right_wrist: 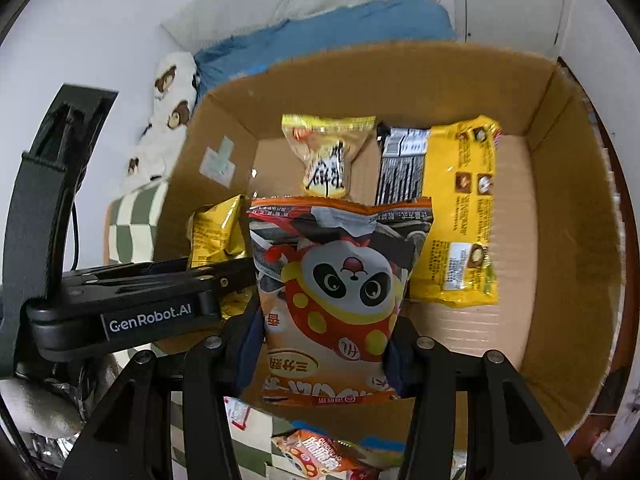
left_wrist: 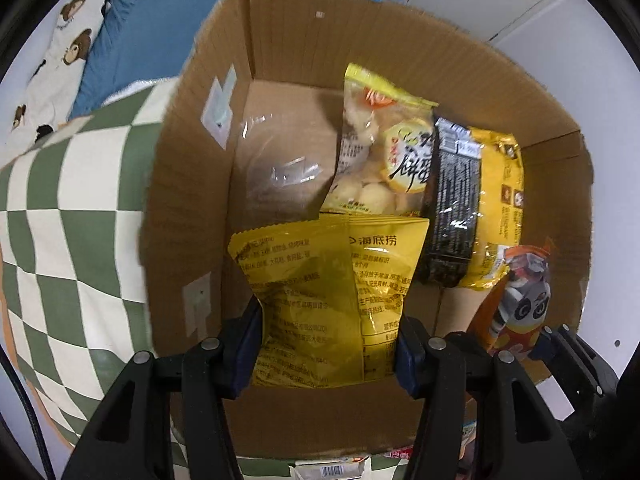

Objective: Organize snacks
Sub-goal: 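Carry both bags into the box and open both tools, then withdraw both tools from the box toward the snack pile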

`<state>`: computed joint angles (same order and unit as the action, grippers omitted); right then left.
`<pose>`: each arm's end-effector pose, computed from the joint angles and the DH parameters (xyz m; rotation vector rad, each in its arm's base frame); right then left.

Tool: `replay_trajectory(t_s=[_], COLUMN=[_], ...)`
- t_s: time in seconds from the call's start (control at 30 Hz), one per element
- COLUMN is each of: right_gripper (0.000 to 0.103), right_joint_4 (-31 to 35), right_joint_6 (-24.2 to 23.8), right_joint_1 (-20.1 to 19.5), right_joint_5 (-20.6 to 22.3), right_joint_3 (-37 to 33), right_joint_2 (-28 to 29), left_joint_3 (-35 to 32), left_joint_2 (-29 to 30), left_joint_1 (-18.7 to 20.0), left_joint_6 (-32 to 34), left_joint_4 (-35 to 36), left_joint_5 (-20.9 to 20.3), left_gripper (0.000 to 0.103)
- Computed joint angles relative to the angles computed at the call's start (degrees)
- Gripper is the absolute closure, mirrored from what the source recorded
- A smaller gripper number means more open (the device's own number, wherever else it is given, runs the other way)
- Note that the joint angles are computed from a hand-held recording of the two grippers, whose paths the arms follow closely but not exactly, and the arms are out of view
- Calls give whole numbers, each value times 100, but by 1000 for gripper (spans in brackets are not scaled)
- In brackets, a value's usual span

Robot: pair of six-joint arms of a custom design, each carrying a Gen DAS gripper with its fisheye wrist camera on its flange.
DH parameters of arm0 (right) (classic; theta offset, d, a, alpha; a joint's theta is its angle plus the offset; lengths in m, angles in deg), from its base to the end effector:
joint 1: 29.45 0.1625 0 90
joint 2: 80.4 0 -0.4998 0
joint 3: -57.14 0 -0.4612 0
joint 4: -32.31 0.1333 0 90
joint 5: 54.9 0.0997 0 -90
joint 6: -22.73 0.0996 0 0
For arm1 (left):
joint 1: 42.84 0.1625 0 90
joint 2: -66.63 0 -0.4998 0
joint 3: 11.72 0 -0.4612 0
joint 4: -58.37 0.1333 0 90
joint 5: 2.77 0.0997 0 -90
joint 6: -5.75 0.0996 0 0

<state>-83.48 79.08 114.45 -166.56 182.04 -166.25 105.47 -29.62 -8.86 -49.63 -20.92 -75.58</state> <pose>0.4368 -0.1990 0.2575 0.0023 -2.7282 0.2468 -0.2501 -0.3648 0.3612 0.1221 2.5198 0.0879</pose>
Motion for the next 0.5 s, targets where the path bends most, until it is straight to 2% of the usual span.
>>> replay_trajectory(t_s=[0.17,0.2,0.23,0.27,0.3,0.33,0.4,0.5], right_gripper=[49,49,43,24,14,9,9,9], right_joint_4=[-220,-235,-204,-158,-169,-164,-131,-19], right_joint_6=[-188,-247,-263,-267,-318,-315,-305,-279], right_joint_1=[-194,-264,-343,-375,-413,-438,-452,-407], right_joint_5=[289,384,503,512,547,559,535,468], right_joint_3=[163,181,198,191,212,229,232,201], right_joint_2=[66,69,89,112,114,107,116,115], left_joint_3=[57,57,20,1,-6,-19,-54,-106], left_joint_2=[-3,6,36,51,60,68,92,102], left_joint_1=[5,-9,-11,-26,-33,-61,-109,-139], left_joint_6=[-61,-39,-10,-17,2,28,2,-33], left_joint_4=[-6,19,42,52,39,35,114,120], left_joint_5=[-31,-1,30,65,77,114,176,184], left_gripper=[48,43,40,33,25,23,15,15])
